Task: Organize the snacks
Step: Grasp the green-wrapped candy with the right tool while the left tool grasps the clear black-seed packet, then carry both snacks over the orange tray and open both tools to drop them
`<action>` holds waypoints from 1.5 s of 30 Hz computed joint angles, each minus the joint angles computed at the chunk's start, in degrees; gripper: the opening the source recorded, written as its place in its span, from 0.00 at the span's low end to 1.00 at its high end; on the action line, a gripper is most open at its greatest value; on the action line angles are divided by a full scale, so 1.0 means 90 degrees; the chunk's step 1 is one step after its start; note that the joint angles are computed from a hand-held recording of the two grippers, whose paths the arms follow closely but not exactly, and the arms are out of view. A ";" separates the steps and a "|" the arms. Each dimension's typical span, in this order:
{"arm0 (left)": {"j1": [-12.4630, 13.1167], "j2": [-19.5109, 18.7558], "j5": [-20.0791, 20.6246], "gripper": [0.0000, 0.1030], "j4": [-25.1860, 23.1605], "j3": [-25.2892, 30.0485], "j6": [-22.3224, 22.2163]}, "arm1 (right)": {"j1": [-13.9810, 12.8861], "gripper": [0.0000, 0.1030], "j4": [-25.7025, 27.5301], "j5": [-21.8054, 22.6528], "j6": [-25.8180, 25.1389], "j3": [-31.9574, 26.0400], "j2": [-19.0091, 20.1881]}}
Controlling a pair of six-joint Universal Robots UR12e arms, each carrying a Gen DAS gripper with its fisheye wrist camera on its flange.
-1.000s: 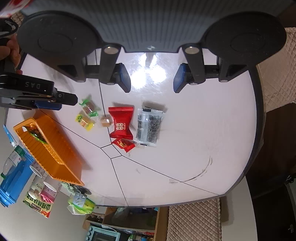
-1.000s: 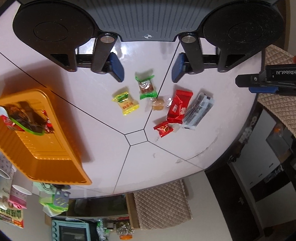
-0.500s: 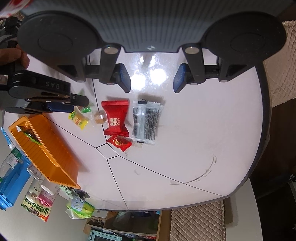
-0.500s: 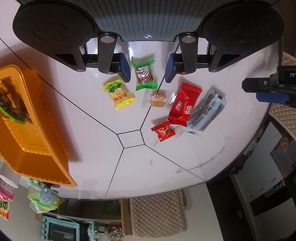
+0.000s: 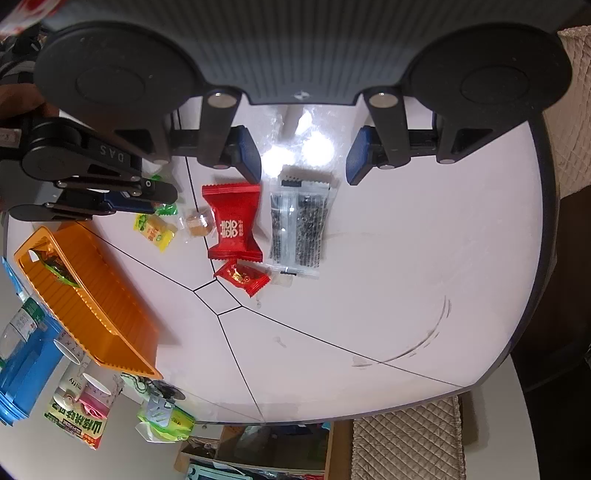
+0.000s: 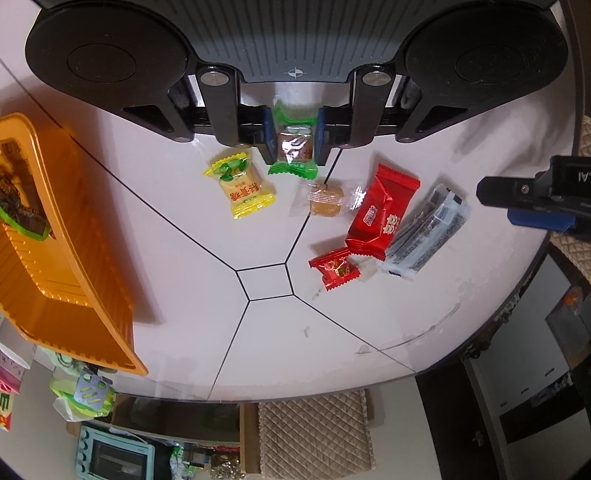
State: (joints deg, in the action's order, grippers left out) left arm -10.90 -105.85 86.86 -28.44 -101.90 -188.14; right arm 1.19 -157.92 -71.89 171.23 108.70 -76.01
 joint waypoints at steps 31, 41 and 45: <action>0.0058 -0.0756 -0.0235 0.35 -0.0456 0.0832 0.0486 | -0.0193 0.21 -0.0101 0.0013 0.0903 -0.0137 -0.0120; 0.0064 -0.0653 -0.0134 0.34 -0.0302 0.0706 0.0568 | -0.0188 0.21 -0.0090 0.0018 0.0962 -0.0101 -0.0194; 0.0029 -0.0552 0.0044 0.34 -0.0230 0.0641 0.0613 | -0.0186 0.21 -0.0097 0.0061 0.1004 -0.0081 -0.0228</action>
State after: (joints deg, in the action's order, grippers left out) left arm -10.64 -110.82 87.26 -30.51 -96.13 -182.62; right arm -0.48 -158.80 -71.34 180.27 107.97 -78.05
